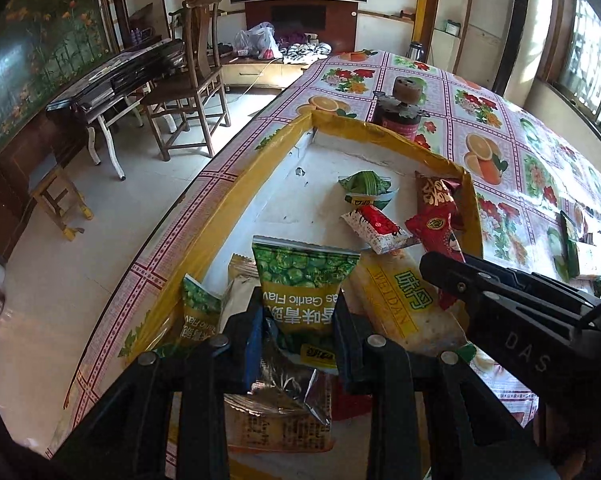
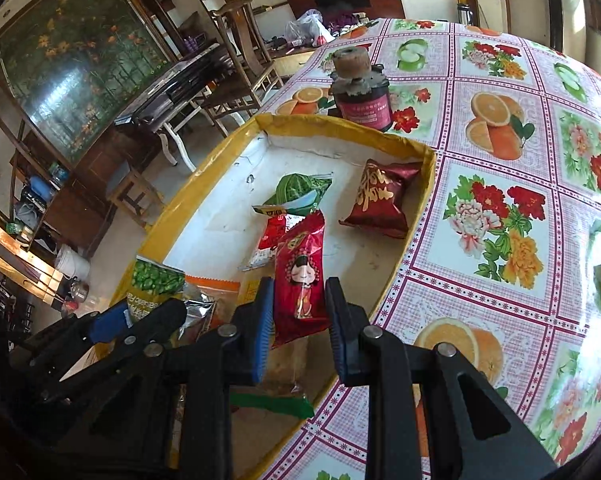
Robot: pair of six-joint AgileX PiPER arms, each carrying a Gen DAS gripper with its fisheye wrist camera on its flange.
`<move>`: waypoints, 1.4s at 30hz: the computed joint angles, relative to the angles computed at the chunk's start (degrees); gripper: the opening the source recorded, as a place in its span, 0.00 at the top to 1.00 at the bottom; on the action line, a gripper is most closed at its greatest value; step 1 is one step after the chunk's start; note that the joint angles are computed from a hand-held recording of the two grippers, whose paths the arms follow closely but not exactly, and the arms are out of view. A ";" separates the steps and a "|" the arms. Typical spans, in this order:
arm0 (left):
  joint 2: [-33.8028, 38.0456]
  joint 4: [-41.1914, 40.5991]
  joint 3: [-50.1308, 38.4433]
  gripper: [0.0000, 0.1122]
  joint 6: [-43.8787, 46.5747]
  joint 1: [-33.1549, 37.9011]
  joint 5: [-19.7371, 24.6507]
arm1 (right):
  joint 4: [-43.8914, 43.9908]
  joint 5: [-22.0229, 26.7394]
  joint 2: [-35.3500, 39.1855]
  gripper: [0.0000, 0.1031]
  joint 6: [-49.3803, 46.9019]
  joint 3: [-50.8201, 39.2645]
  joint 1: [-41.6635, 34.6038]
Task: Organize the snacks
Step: 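Lower the green pea bag and red candy into the tray and open both tools, then withdraw both open tools from the tray back toward the remaining snacks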
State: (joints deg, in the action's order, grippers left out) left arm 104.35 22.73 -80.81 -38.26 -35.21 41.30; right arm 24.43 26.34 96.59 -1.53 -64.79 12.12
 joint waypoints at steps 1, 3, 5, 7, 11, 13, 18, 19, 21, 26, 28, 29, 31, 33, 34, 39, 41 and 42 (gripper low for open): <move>0.20 0.33 -0.25 0.72 -0.18 -0.09 0.25 | 0.76 0.12 0.22 0.73 -0.85 -0.05 -0.13; 0.73 0.94 -0.93 0.68 -0.37 -0.22 1.25 | 1.68 0.21 0.35 0.72 -2.06 -0.12 -0.26; 0.45 1.11 -0.49 0.44 -0.93 0.08 1.18 | 3.85 0.21 -0.46 0.66 -4.16 0.57 -0.84; -0.46 0.78 0.60 0.40 -1.50 0.62 0.27 | 6.28 -0.53 -2.47 0.52 -6.13 2.23 -1.72; -1.00 0.38 0.52 0.40 -1.76 0.58 0.56 | 9.21 -1.68 -7.60 0.49 -8.60 6.07 -3.96; -1.20 0.63 0.24 0.40 -2.13 -0.06 0.77 | 10.21 -1.88 -10.52 0.49 -9.11 8.68 -5.94; -1.07 0.18 -1.20 0.39 -1.92 -3.18 1.26 | 16.50 -1.30 -17.44 0.49 -15.89 16.83 -14.35; -0.82 -0.16 -1.69 0.39 -1.49 -4.05 1.34 | 17.24 -1.02 -18.94 0.49 -17.03 18.62 -16.47; -0.16 -1.24 -2.86 0.39 -0.57 -5.90 1.71 | 19.71 0.43 -21.81 0.49 -20.80 22.02 -21.70; 2.77 -1.77 -7.75 0.39 1.22 -11.68 3.61 | 23.47 6.65 -25.80 0.49 -29.85 26.54 -37.34; 4.43 -2.43 -10.84 0.39 2.76 -13.90 4.86 | 24.02 9.47 -27.14 0.49 -33.28 27.54 -43.58; 5.18 -2.41 -12.29 0.39 3.23 -15.02 5.43 | 24.12 10.55 -27.58 0.49 -34.78 27.86 -46.20; 7.25 -2.92 -16.07 0.38 4.99 -16.99 6.81 | 24.78 12.83 -27.84 0.49 -38.46 28.40 -51.79; 9.67 -3.54 -20.43 0.38 6.86 -18.55 8.34 | 25.00 14.40 -27.41 0.49 -41.34 28.35 -56.23; 11.11 -4.02 -22.95 0.37 8.16 -19.29 9.31 | 25.29 14.81 -26.72 0.49 -42.93 28.18 -58.15; 19.22 -4.90 -37.03 0.37 13.62 -22.51 15.69 | 25.35 16.68 -23.49 0.49 -48.02 26.21 -65.83; 22.77 -5.12 -43.15 0.37 15.78 -23.52 18.38 | 25.07 15.99 -22.08 0.49 -49.04 25.30 -66.84; 25.00 -5.26 -46.96 0.37 17.10 -23.94 20.14 | 24.68 15.71 -21.36 0.49 -49.27 24.72 -67.17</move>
State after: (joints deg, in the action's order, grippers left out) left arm 129.35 17.47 -127.77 -21.17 -59.16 61.44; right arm 49.11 42.04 75.23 -50.80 -40.07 -55.06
